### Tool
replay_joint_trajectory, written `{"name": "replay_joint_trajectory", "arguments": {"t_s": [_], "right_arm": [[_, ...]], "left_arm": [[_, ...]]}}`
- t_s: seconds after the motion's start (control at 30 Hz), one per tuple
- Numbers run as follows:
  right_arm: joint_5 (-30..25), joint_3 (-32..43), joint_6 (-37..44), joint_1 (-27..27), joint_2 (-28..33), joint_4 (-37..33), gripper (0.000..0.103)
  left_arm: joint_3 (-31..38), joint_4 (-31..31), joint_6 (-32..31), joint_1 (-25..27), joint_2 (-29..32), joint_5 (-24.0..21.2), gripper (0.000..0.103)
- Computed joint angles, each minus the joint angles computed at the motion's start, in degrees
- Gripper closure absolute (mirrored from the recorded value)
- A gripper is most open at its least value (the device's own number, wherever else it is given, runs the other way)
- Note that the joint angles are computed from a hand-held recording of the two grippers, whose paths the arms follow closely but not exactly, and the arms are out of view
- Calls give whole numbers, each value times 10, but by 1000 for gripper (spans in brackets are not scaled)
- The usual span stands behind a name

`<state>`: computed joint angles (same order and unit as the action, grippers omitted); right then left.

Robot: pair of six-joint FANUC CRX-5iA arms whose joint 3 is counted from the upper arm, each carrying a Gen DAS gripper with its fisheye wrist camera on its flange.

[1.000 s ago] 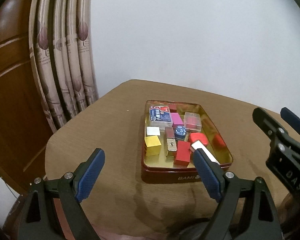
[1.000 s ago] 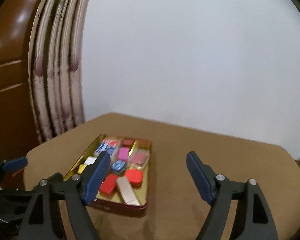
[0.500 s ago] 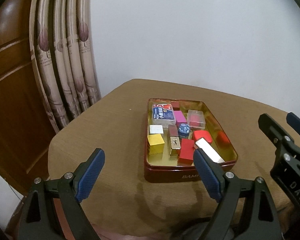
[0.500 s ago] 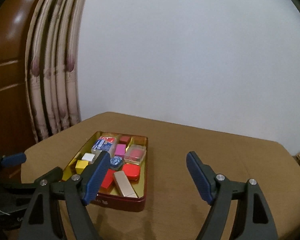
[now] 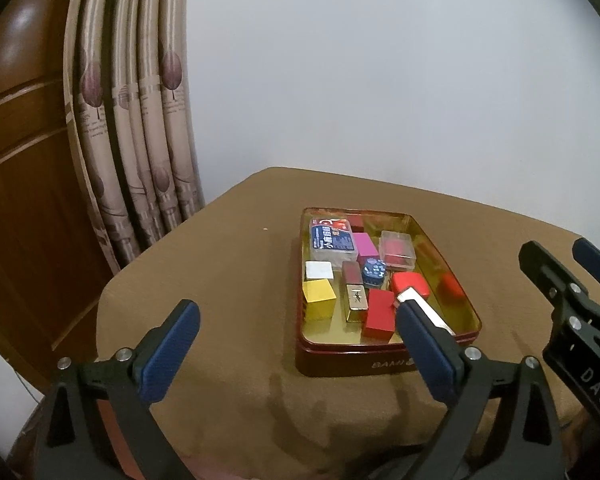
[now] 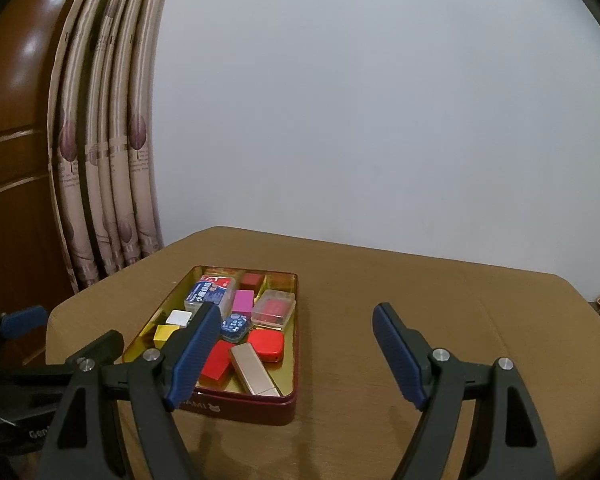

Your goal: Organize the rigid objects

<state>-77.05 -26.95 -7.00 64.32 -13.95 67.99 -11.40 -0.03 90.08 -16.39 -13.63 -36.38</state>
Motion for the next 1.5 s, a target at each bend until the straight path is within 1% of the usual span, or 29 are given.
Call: {"name": "replay_joint_trajectory", "arguments": {"t_s": [0.07, 0.1, 0.13, 0.23, 0.33, 0.4, 0.43, 0.6, 0.67, 0.8, 0.87, 0.97, 1.07, 1.13, 1.2, 1.27, 1.37, 1.4, 1.43, 1.5], "right_arm": [[-1, 2, -2, 0, 1, -2, 22], [0, 2, -4, 0, 1, -2, 22], [-2, 3, -4, 1, 2, -2, 22], [-3, 4, -4, 1, 2, -2, 22], [-3, 3, -6, 2, 1, -3, 22], [-2, 4, -9, 3, -1, -5, 22], [-1, 3, -9, 2, -1, -5, 22], [1, 4, -9, 1, -1, -6, 22], [-2, 4, -7, 1, 1, -6, 22], [-1, 6, -7, 1, 2, -11, 22], [-1, 8, -6, 2, 3, -14, 22], [-2, 9, -6, 2, 3, -15, 22], [1, 7, -7, 0, 2, -14, 22], [3, 6, -6, -1, 2, -13, 22], [3, 5, -7, -2, 2, -12, 22], [4, 5, -7, -2, 2, -12, 22], [2, 6, -6, -3, 3, -16, 22], [3, 6, -6, -3, 3, -17, 22], [3, 6, -6, -3, 3, -18, 22], [4, 7, -6, -3, 3, -18, 22]], "left_arm": [[-2, -1, -5, 0, -1, 7, 5], [-3, -1, -7, 0, -1, 9, 3], [-7, 12, -20, 3, -1, 11, 1], [-20, 43, -55, 9, -5, 25, 1], [-33, 61, -76, 11, -13, 42, 1], [-39, 87, -97, 16, -13, 41, 1], [-39, 93, -100, 18, -12, 40, 1], [-24, 73, -79, 18, -1, 19, 1], [-22, 66, -72, 18, 0, 18, 1], [-26, 73, -79, 19, 0, 21, 1], [-27, 86, -90, 22, 2, 18, 1], [-15, 79, -86, 21, 11, 2, 1], [-5, 104, -114, 25, 26, -28, 1], [-1, 96, -104, 23, 30, -34, 1], [-13, 114, -121, 27, 25, -23, 1], [-33, 141, -144, 32, 14, -2, 1], [-59, 194, -183, 41, -1, 29, 1], [-58, 188, -175, 41, -3, 33, 1], [-51, 167, -156, 38, -3, 35, 1], [-40, 146, -147, 34, 0, 35, 1]]}}
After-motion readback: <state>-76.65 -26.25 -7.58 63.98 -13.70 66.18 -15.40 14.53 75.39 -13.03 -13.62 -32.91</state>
